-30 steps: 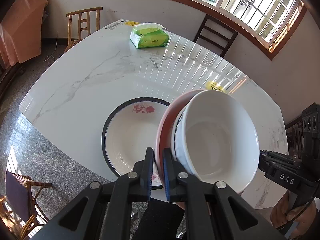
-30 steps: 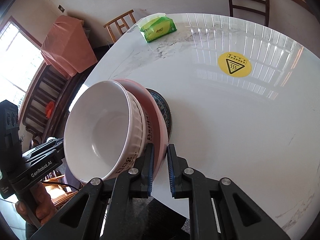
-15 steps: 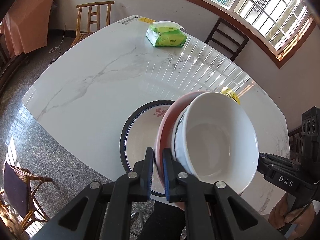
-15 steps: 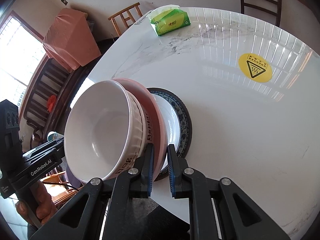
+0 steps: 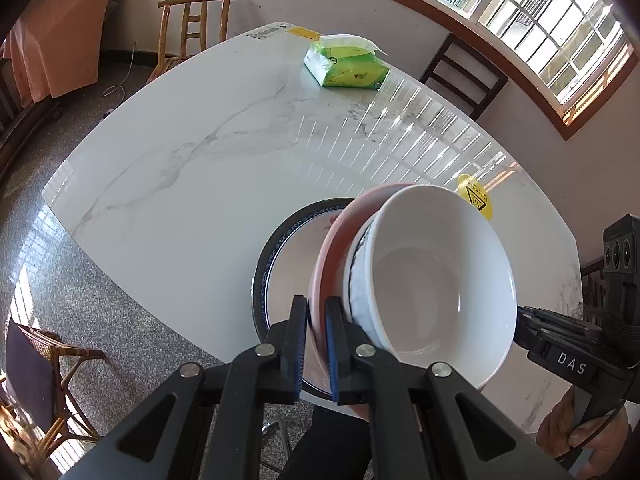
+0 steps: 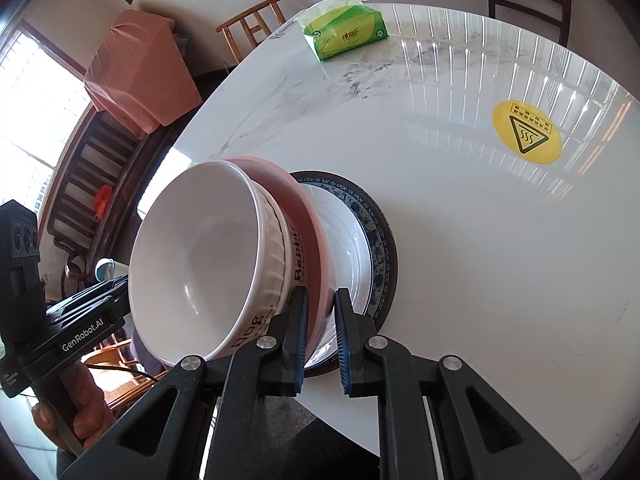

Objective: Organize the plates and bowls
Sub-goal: 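Lower the nested bowls onto the plate stack with both tools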

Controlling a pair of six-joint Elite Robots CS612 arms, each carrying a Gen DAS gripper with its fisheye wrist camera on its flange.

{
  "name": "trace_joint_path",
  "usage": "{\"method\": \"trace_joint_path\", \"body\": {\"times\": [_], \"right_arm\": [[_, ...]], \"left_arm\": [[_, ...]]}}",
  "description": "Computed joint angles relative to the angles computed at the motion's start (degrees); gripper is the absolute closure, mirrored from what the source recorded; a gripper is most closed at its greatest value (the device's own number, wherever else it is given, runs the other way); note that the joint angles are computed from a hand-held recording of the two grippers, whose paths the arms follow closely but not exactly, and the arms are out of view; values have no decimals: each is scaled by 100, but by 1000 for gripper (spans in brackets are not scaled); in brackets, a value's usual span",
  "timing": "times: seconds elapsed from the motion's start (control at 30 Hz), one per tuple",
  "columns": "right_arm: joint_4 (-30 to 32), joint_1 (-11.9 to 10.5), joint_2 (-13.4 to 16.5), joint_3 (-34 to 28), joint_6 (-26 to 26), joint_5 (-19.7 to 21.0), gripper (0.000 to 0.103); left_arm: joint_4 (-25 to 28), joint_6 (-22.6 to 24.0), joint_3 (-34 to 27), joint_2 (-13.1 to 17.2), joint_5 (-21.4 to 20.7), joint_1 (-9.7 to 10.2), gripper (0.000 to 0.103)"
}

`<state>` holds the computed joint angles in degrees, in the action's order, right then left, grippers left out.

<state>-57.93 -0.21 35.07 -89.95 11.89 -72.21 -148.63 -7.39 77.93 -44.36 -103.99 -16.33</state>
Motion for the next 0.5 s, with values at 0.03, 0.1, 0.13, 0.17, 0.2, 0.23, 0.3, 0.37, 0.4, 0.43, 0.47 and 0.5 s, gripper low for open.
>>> {"method": "trace_joint_path", "body": {"times": [0.03,0.1,0.13,0.17,0.2,0.23,0.3,0.37,0.4,0.43,0.47,0.5], "right_arm": [[20,0,1,-13,11,12,89],[28,5,-2,-5,8,16,89],[32,8,1,-5,-2,14,89],[38,7,3,-9,13,26,89],[38,5,6,-7,17,35,89],[38,8,6,-1,1,28,89],[53,-1,10,9,14,51,89],[56,3,17,14,3,48,89],[53,-1,23,10,7,64,89],[43,-5,36,4,17,85,89],[43,-7,49,-1,29,108,89],[53,-6,62,-5,20,117,89]], "left_arm": [[1,-2,-7,8,1,4,95],[8,-8,-18,19,9,8,95],[10,-10,-16,21,13,7,95],[9,-14,-16,24,12,9,95],[14,-13,-17,28,7,13,95],[30,-10,-30,38,-1,17,95],[52,-15,-51,59,-9,25,95],[67,-18,-68,80,-16,31,95],[54,-21,-68,87,-13,32,95],[31,-12,-67,96,2,32,95],[14,-4,-63,103,27,27,96],[11,10,-58,110,54,22,96]]}}
